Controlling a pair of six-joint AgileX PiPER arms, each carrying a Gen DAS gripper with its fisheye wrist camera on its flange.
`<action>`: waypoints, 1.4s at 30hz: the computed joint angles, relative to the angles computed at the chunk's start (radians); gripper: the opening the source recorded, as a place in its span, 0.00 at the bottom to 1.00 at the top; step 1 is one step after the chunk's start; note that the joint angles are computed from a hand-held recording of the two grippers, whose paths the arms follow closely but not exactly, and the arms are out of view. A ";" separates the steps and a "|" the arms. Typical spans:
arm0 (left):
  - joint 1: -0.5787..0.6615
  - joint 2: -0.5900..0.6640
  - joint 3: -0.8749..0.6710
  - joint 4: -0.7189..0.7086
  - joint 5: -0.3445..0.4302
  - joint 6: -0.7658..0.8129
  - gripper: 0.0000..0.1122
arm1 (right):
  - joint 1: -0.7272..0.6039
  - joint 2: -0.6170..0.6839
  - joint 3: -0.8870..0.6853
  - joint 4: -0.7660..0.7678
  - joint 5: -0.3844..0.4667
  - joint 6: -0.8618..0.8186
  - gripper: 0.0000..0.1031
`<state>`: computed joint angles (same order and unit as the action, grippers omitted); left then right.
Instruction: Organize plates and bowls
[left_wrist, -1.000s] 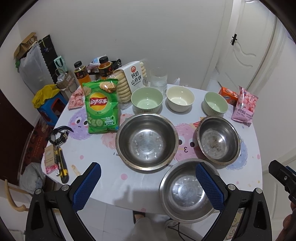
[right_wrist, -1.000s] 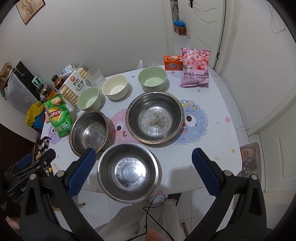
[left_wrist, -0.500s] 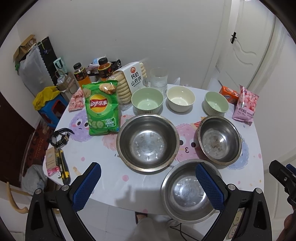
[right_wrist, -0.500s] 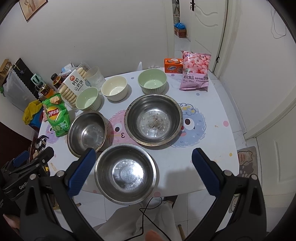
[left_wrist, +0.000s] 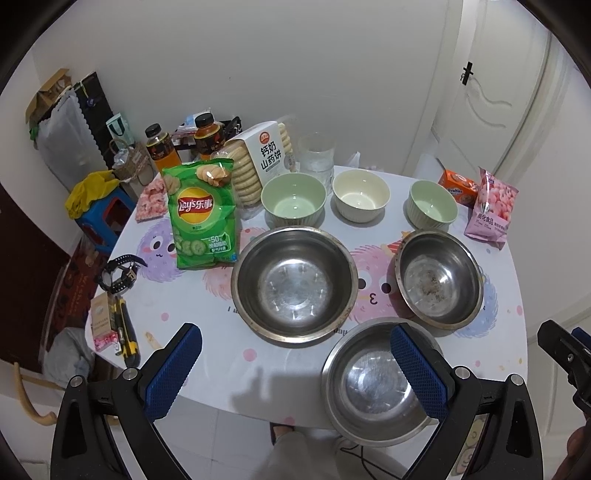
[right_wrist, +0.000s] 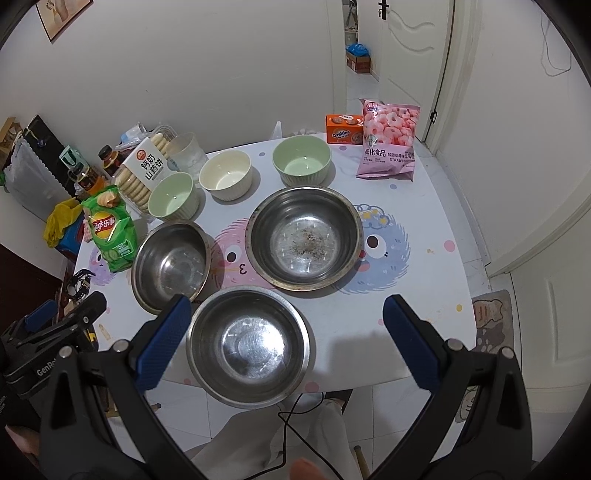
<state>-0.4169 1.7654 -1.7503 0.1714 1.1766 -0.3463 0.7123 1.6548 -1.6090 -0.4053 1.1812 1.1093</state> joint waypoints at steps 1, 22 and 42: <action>0.000 0.001 -0.001 0.000 0.001 0.000 0.92 | 0.000 0.000 0.000 0.000 0.000 0.000 1.00; 0.019 0.028 -0.001 -0.026 -0.009 0.045 0.92 | -0.016 0.013 0.007 0.020 -0.019 -0.008 1.00; 0.008 0.138 0.203 -0.242 -0.219 0.336 0.92 | -0.171 0.059 0.305 0.228 -0.248 -0.136 1.00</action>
